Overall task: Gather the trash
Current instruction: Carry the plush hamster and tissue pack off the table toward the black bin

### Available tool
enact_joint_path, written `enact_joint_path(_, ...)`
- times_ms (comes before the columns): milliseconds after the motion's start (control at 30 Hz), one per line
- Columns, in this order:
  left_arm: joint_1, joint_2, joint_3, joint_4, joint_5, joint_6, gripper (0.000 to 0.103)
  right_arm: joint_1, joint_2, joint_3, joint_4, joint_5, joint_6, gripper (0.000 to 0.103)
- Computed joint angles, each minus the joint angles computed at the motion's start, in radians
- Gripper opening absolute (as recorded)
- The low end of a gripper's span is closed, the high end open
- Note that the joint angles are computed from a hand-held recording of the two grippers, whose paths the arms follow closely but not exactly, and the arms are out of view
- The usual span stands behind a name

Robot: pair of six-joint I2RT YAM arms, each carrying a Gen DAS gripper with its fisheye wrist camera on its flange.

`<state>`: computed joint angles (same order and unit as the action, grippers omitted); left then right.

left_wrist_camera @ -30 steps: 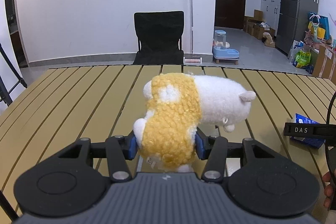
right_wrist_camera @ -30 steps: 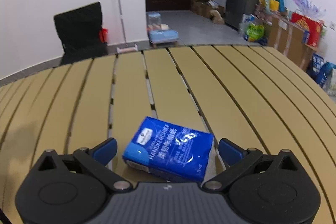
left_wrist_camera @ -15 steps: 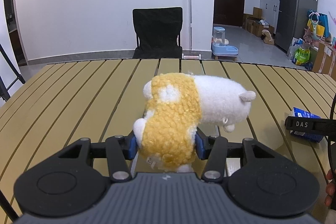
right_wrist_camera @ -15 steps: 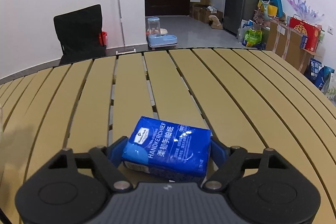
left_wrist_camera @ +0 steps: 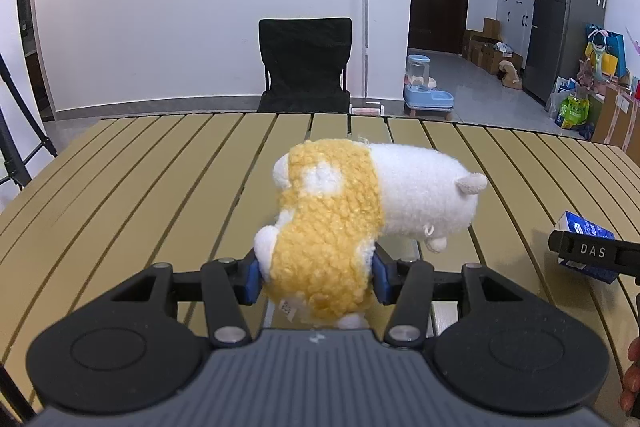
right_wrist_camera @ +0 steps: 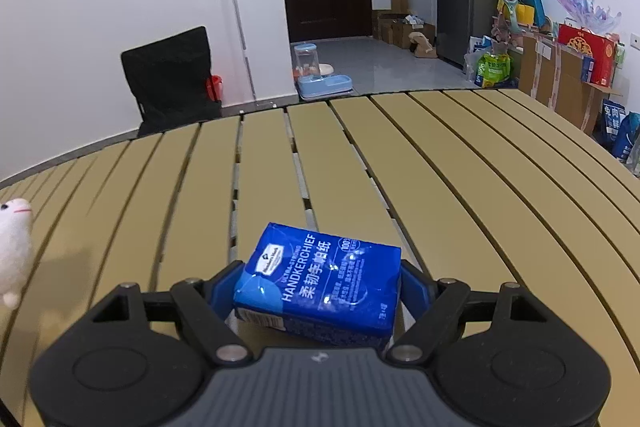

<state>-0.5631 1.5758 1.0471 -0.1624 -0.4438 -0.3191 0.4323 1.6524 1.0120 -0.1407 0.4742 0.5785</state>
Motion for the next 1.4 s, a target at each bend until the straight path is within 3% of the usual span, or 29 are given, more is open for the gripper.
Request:
enact_joint_path(533,-0.026,-0.3,-0.142,-0.163,-0.012,-0.05,0.051,0.264,-0.275,-0.099,-0.187,0.125,0.107,0.079)
enact_joint_path(900,-0.141,-0.59,-0.269,-0.362,-0.092,-0.145,0.051,0.561,-0.449,-0.15,-0.431,0.291,0.341,0.079)
enact_joint_path(1233,-0.371,-0.812,-0.33,-0.652,-0.26,-0.367,0.051,0.863,-0.482,-0.146,-0.711,0.436,0.687,0.079)
enact_joint_path(1400,-0.563,-0.876,-0.326,-0.872,-0.375,-0.6,0.051,1.023,-0.438,-0.108,-0.897,0.493,0.923,0.079)
